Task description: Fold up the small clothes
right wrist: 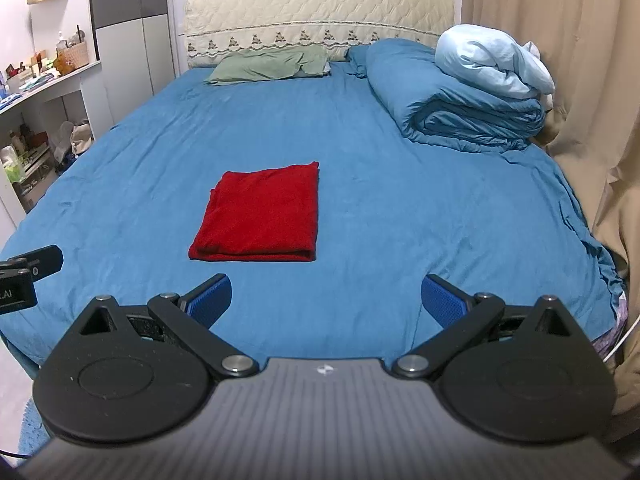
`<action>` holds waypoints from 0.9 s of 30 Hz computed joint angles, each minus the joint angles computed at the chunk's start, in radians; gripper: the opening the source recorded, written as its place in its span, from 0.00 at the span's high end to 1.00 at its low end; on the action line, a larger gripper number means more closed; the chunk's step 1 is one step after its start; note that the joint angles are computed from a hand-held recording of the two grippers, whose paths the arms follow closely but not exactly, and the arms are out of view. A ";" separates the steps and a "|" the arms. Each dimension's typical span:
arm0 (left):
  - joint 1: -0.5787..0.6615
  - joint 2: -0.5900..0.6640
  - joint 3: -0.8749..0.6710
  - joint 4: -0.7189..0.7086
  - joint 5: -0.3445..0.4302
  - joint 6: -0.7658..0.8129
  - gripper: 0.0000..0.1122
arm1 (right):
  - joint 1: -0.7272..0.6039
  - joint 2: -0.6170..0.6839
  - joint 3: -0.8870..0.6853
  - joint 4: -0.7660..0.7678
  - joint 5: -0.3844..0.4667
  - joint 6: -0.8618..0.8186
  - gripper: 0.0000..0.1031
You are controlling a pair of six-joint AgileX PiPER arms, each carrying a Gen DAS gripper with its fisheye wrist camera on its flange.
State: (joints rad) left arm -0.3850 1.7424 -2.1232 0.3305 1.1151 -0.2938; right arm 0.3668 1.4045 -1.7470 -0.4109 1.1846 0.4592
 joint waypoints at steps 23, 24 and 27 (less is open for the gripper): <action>0.011 -0.012 0.012 -0.015 -0.012 0.015 0.08 | 0.014 0.012 -0.007 -0.017 0.004 0.020 0.00; 0.011 -0.013 0.014 -0.014 -0.012 0.017 0.08 | 0.018 0.012 -0.006 -0.022 0.005 0.025 0.00; 0.013 -0.017 0.017 -0.017 -0.015 0.021 0.08 | 0.021 0.012 -0.005 -0.025 0.004 0.033 0.00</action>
State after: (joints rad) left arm -0.3718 1.7258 -2.1062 0.3135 1.1004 -0.2726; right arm 0.3883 1.4163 -1.7524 -0.4357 1.1886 0.4920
